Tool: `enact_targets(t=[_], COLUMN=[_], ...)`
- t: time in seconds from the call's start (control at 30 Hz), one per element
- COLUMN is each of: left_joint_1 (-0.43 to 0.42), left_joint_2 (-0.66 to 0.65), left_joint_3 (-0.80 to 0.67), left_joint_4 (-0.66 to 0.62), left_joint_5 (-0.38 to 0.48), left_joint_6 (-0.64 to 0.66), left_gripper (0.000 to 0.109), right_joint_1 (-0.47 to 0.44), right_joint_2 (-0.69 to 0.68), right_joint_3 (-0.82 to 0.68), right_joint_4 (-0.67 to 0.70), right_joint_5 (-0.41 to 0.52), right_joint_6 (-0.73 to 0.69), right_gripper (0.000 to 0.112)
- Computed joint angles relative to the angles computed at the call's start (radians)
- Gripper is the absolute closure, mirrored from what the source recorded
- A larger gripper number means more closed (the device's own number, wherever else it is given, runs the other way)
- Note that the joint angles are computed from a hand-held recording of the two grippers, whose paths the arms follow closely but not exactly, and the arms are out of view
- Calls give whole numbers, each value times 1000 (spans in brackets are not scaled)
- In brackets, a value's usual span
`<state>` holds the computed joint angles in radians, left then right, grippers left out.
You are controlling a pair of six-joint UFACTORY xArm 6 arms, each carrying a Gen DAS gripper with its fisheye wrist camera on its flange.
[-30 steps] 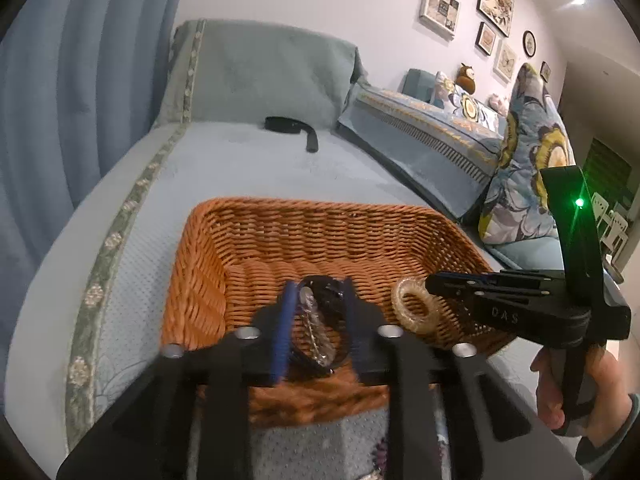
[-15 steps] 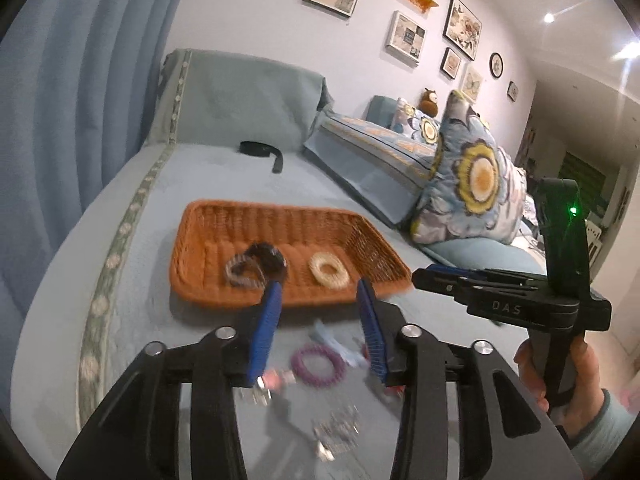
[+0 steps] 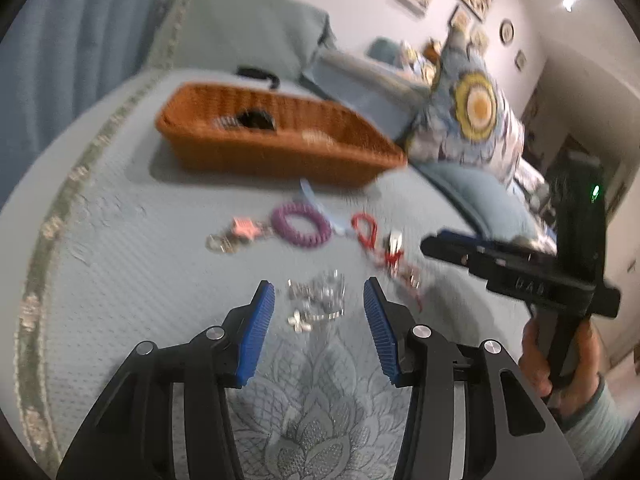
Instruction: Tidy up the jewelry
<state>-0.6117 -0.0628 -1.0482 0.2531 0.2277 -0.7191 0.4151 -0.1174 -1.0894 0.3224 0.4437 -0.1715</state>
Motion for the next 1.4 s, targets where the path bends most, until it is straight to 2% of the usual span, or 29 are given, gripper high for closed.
enact_targets(t=[0.1, 0.23, 0.33, 0.5, 0.67, 0.73, 0.77, 0.83, 0.87, 0.9, 0.93, 1.0, 1.17, 1.33, 1.4], left_joint_1=[-16, -29, -30, -27, -40, -43, -44, -47, -44, -37, -31, -18, 1, 30, 37], left_joint_2=[26, 41, 50, 85, 127, 133, 135, 142, 140, 133, 128, 115, 77, 18, -2], left_joint_3=[-19, -41, -54, -97, -158, -167, -171, -185, -183, -172, -162, -138, -92, -17, 3], left_joint_4=[-79, -14, 32, 39, 116, 143, 165, 219, 221, 205, 180, 141, 156, 97, 89], left_joint_5=[25, 84, 112, 131, 194, 209, 219, 249, 248, 230, 217, 178, 115, -11, -52], left_joint_6=[97, 84, 60, 63, 32, 12, -6, -56, -64, -61, -47, -37, -88, -88, -91], left_gripper=[63, 63, 63, 63, 63, 63, 65, 80, 83, 95, 101, 101, 101, 101, 101], right_joint_1=[17, 38, 48, 53, 61, 66, 70, 73, 74, 74, 72, 67, 58, 49, 47], right_joint_2=[17, 44, 65, 103, 124, 125, 125, 119, 119, 117, 114, 101, 63, 47, 42], right_joint_3=[-3, -25, -40, -69, -87, -85, -85, -79, -79, -77, -75, -65, -55, -61, -59], right_joint_4=[-53, -73, -143, -177, -218, -252, -262, -259, -263, -255, -243, -182, 73, 211, 218], right_joint_5=[-14, -16, -25, -4, 34, 36, 33, 28, 25, 24, 22, 14, 36, 53, 47], right_joint_6=[16, 7, 46, 69, 82, 100, 107, 99, 106, 103, 96, 56, -127, -208, -213], right_gripper=[68, 78, 80, 81, 100, 103, 106, 108, 108, 108, 108, 108, 108, 108, 108])
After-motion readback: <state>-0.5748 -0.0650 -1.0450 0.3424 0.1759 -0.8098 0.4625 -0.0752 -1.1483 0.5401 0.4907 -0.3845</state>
